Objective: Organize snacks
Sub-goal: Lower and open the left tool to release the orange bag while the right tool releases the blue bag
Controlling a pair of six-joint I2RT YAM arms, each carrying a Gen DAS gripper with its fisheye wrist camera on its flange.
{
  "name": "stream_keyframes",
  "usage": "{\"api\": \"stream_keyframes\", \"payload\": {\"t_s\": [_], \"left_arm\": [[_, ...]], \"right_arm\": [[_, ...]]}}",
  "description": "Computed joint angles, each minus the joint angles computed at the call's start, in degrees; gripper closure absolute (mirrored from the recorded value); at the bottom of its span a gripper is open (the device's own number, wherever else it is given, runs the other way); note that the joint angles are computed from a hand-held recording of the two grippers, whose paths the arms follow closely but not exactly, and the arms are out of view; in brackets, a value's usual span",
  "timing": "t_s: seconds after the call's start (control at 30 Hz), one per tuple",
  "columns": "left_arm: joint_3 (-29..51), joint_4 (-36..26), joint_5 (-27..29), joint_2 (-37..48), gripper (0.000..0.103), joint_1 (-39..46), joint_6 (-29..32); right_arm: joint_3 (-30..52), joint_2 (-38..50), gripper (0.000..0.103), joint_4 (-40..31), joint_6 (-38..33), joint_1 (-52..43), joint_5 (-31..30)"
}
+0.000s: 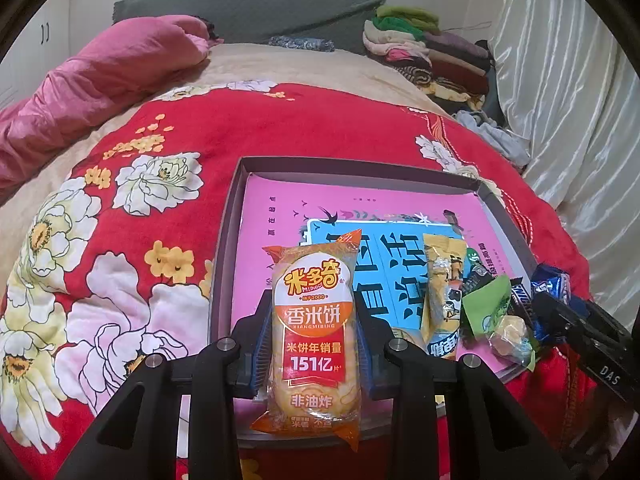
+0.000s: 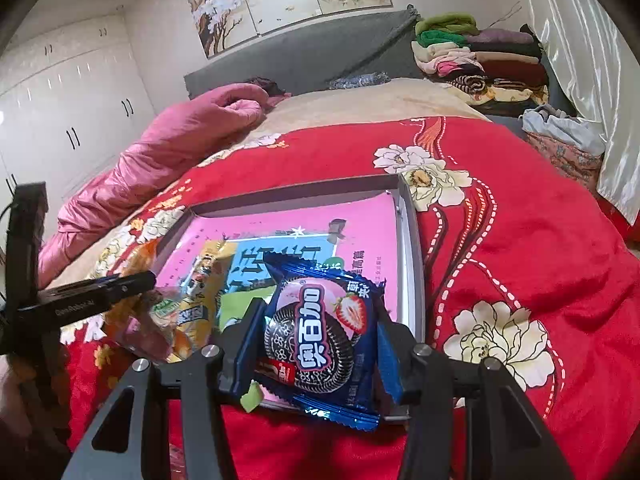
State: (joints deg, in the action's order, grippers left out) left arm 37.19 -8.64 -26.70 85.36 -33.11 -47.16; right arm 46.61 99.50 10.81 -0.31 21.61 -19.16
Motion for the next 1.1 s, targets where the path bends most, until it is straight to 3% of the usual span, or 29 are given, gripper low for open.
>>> {"api": "stream_keyframes", "payload": {"t_s": [1.1], "left_arm": [[1.71, -1.74, 0.98, 0.64, 0.066, -0.85, 0.55]], "right_arm": [[0.0, 0.16, 0.045, 0.76, 1.32, -1.07, 0.12]]}}
